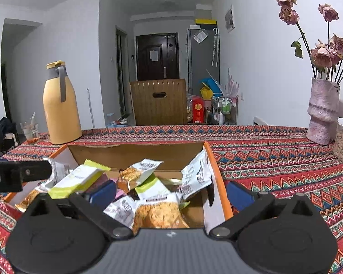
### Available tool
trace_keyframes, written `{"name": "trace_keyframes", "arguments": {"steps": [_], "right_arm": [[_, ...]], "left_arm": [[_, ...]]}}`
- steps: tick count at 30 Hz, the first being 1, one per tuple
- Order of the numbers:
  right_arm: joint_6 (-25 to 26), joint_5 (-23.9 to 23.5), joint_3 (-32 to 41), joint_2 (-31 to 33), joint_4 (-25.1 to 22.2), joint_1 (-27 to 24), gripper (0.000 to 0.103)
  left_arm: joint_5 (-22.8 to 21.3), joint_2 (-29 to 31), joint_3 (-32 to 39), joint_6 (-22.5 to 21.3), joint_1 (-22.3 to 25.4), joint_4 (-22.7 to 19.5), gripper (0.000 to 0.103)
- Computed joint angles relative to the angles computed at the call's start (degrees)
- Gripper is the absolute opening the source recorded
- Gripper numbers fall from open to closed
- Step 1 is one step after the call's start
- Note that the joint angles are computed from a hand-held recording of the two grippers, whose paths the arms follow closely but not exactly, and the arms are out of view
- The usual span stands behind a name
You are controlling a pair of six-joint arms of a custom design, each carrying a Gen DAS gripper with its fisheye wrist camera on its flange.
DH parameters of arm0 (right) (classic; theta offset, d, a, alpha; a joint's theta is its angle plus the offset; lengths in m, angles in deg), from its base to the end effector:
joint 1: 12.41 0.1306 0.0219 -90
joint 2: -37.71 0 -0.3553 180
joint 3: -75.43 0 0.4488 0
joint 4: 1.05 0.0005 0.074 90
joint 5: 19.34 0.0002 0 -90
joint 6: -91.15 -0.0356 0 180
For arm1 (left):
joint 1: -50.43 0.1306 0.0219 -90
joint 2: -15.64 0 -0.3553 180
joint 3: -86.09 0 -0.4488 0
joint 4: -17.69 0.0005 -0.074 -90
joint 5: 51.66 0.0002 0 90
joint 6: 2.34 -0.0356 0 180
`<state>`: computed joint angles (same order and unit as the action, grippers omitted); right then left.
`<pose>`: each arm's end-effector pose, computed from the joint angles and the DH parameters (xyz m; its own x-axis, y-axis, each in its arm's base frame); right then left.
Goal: Organize snacks
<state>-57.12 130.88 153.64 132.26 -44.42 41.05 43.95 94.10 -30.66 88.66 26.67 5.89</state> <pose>0.3389 0.4046 0.2793 -0.3881 0.1858 -0.9027 0.3645 0.9306 0.0348 0.4389 -0.1976 0.3111 -0.4240 0.1677 -0.8900 0.4734 0.8788 -0.0599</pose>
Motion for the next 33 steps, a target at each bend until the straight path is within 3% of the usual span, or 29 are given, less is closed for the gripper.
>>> {"name": "trace_keyframes", "arguments": {"steps": [15, 26, 33], "right_arm": [[-13.06, 2.62, 0.73, 0.27, -11.98, 9.7, 0.103], [-28.13, 2.56, 2.08, 1.41, -25.41, 15.18, 0.103], [-32.15, 0.61, 1.45, 1.29, -26.9, 16.53, 0.103]], "left_arm": [[6.95, -16.25, -13.72, -3.82, 5.11, 2.11, 0.103], [10.32, -23.19, -19.77, -6.98, 8.86, -3.11, 0.103], [11.68, -24.22, -21.41, -7.25, 9.88, -5.12, 0.103]]}}
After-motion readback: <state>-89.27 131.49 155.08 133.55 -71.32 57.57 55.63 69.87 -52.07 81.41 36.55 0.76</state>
